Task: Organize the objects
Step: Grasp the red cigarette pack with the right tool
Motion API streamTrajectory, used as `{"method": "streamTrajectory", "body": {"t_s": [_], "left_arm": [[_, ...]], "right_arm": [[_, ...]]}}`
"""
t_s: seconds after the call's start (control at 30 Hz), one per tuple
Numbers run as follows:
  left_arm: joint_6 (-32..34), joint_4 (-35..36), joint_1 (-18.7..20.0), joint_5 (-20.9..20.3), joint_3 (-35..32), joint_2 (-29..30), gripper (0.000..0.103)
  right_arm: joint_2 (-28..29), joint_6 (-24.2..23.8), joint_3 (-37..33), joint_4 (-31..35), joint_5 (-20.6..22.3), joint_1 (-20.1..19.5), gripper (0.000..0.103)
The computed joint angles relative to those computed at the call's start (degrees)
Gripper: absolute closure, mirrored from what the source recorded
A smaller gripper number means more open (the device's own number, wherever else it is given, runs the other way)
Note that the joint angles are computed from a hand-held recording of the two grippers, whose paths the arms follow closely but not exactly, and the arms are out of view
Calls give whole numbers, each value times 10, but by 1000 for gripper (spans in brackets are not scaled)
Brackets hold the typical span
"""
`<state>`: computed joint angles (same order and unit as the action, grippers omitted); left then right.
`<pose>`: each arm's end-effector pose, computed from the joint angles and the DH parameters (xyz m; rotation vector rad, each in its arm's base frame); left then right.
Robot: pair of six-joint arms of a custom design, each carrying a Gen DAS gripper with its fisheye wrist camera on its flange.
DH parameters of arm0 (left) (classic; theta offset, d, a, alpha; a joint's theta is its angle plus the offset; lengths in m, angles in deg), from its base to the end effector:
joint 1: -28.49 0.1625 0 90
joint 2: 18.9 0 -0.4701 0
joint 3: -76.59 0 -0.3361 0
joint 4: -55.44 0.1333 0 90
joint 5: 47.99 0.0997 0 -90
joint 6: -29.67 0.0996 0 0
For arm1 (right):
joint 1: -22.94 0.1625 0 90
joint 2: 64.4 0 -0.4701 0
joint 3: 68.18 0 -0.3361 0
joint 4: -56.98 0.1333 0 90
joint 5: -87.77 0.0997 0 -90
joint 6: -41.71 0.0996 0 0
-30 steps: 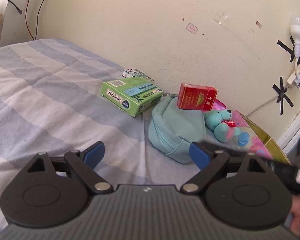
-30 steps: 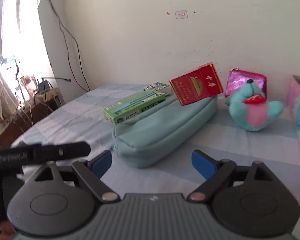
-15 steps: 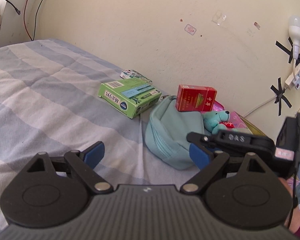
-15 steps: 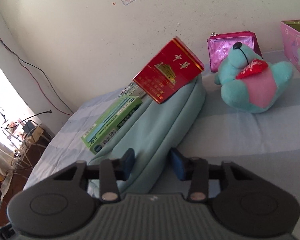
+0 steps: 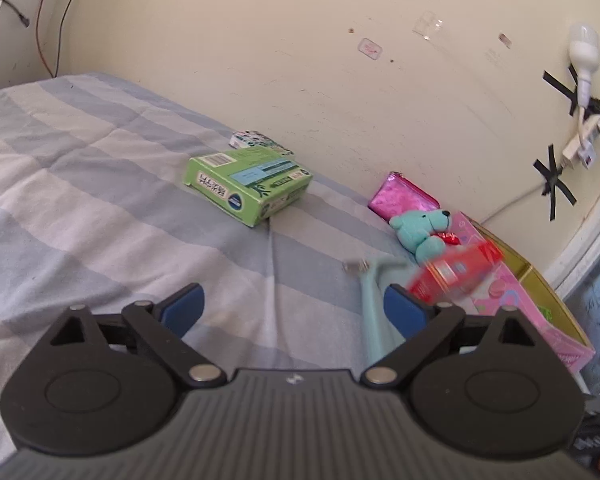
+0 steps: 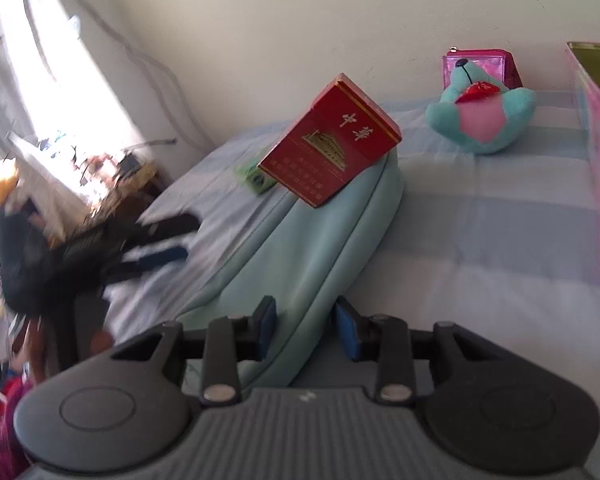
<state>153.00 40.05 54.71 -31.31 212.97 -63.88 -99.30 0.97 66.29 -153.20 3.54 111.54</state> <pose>-0.1093 -0.3088 0.1070 -0.0645 2.2227 -1.5655 0.1321 -0.4612 0.0424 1.0537 -2.8646 0.5731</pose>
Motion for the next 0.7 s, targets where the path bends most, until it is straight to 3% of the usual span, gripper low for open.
{"method": "streamTrajectory", "body": {"t_s": [0.1,0.33,0.4,0.57,0.7], "left_arm": [[-4,12,-4,-6,-6,10,5],[-19,26,-6,-11,-9,18,5],[-19,25,-8,-11,-8,19,5],[35,-15,-18,-8,0,8,5],[137,-89,-26,44,5,-26,5]], "right_arm": [[-26,-22,35,-4,5,-13,64],[-10,-6,26,-137,-2,18,54],[-1,-12,14,-155,-2,28,40],[15,-4,-5,-172,-1,35,32],[14,41,-17,-149,8,13,32]]}}
